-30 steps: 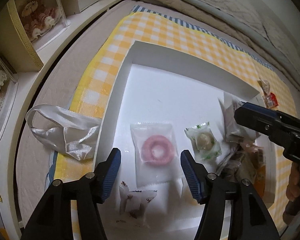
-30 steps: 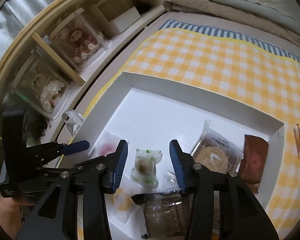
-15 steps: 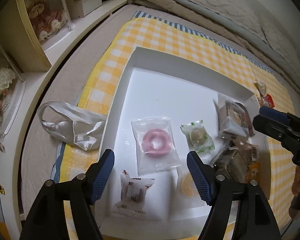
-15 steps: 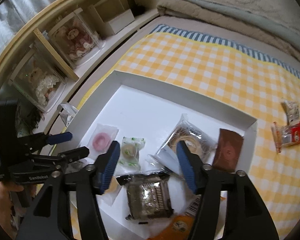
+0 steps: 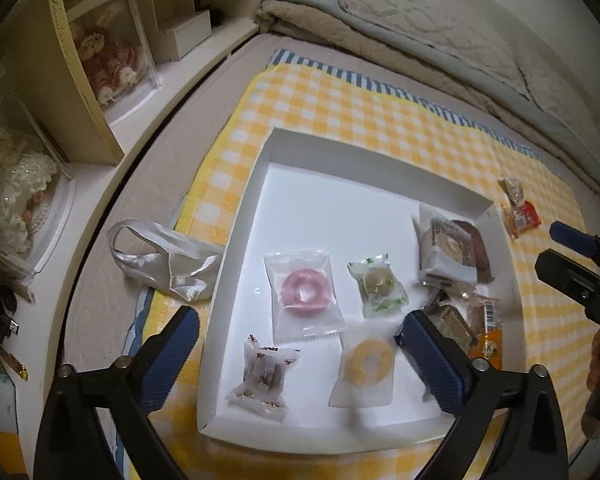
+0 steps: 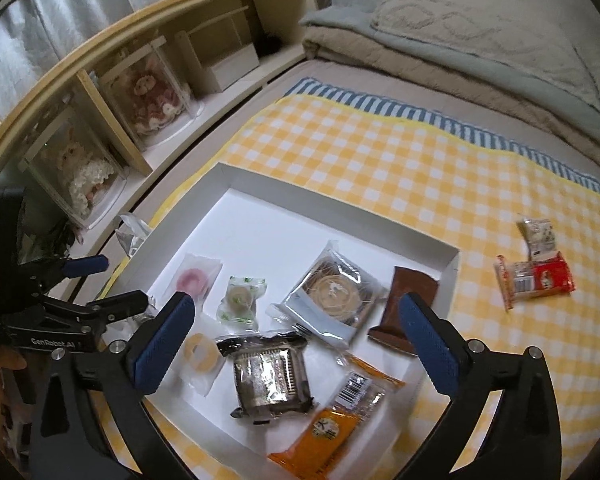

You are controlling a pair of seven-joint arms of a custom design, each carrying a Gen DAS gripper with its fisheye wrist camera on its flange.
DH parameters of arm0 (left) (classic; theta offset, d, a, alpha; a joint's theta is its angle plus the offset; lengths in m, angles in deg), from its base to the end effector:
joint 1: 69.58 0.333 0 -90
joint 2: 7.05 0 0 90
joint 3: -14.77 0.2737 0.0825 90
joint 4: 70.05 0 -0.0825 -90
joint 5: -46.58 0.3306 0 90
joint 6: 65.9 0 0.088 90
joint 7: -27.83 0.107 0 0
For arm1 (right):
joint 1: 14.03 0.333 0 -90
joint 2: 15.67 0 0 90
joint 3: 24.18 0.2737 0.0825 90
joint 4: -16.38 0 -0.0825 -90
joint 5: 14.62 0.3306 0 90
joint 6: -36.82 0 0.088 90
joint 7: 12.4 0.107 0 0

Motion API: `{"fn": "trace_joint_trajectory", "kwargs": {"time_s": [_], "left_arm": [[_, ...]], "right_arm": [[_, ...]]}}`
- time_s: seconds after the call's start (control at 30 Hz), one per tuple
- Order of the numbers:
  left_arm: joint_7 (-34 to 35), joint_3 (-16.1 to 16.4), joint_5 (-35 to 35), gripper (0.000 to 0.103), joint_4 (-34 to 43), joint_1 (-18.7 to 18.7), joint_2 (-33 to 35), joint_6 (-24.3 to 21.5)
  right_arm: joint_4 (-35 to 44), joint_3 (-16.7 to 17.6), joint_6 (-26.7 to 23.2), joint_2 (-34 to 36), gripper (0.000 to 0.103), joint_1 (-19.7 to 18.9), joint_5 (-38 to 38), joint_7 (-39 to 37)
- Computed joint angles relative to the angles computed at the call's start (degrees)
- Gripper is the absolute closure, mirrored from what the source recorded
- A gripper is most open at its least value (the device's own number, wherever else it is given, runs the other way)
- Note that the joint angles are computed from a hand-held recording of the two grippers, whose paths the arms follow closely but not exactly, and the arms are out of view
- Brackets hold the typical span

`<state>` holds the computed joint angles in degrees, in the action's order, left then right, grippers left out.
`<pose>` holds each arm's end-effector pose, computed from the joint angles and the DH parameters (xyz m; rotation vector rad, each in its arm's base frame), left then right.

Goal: Organize snacks
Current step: 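Lift both open tools from the tray and move toward the loose snacks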

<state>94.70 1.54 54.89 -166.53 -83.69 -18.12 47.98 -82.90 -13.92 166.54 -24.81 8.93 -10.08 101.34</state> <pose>0.4258 -0.2246 0.6723 -1.8352 2.0406 -0.5585 0.4173 0.2858 0.6702 -1.8616 1.6102 -0.1918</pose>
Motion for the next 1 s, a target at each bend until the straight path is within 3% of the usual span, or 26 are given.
{"fn": "trace_joint_trajectory", "kwargs": {"time_s": [0.6, 1.0], "left_arm": [[-1.1, -2.2, 1.0, 0.000, 2.1, -2.3, -2.9, 2.5], [-3.6, -5.3, 4.9, 0.000, 10.1, -6.2, 5.6, 3.6]], "right_arm": [[-6.9, 0.2, -1.0, -10.4, 0.000, -3.9, -2.5, 1.8], [-16.8, -1.2, -2.5, -21.9, 0.000, -10.6, -3.2, 1.6]]}}
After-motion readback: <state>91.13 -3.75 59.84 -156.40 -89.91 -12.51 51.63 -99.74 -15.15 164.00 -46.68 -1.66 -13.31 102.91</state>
